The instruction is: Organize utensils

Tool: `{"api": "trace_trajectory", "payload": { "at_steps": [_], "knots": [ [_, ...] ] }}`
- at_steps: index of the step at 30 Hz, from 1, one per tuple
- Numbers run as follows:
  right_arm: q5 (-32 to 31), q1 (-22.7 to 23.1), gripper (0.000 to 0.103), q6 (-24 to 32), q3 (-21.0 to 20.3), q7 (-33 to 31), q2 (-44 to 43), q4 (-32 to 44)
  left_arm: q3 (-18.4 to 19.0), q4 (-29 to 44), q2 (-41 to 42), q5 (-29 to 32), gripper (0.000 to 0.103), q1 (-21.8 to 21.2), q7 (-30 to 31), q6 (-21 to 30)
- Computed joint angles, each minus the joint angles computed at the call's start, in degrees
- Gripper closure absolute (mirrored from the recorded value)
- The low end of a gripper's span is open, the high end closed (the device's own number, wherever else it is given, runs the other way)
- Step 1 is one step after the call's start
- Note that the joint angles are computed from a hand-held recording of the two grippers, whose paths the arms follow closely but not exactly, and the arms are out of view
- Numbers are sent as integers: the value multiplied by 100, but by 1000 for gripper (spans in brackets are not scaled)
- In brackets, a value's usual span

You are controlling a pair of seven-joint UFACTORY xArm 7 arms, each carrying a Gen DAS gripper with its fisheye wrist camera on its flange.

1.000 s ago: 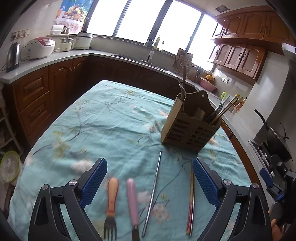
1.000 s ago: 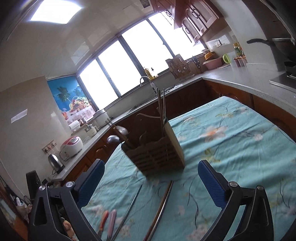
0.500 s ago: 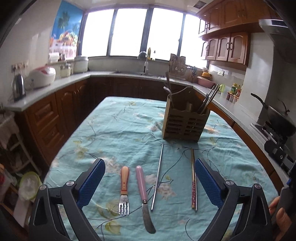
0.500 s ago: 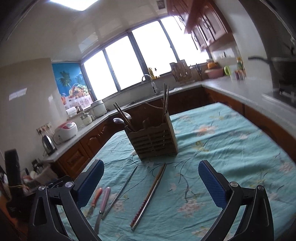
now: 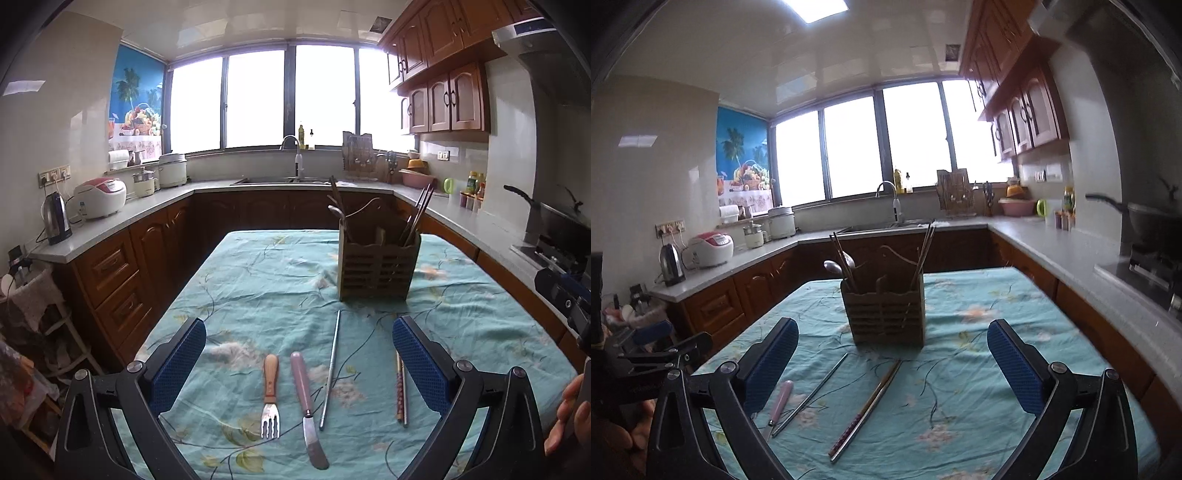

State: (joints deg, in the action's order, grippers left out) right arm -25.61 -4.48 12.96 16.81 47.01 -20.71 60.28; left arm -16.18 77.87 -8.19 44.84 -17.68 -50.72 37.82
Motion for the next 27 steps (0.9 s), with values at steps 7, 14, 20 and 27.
{"api": "trace_trajectory", "payload": {
  "at_steps": [7, 14, 20, 27],
  "knots": [
    [-292, -360, 0, -166, 252, 570, -72, -353, 26, -8, 164, 254, 1, -33, -150, 20],
    [-582, -486, 0, -151, 429, 780, -116, -467, 80, -7, 188, 392, 1, -120, -205, 138],
    [-859, -640, 0, -210, 597, 926, -207, -444, 78, -97, 101, 534, 1, -103, -358, 97],
    [-855, -655, 0, -297, 602, 906, -255, -441, 32, -246, -33, 679, 1, -16, -515, -41]
  ]
}}
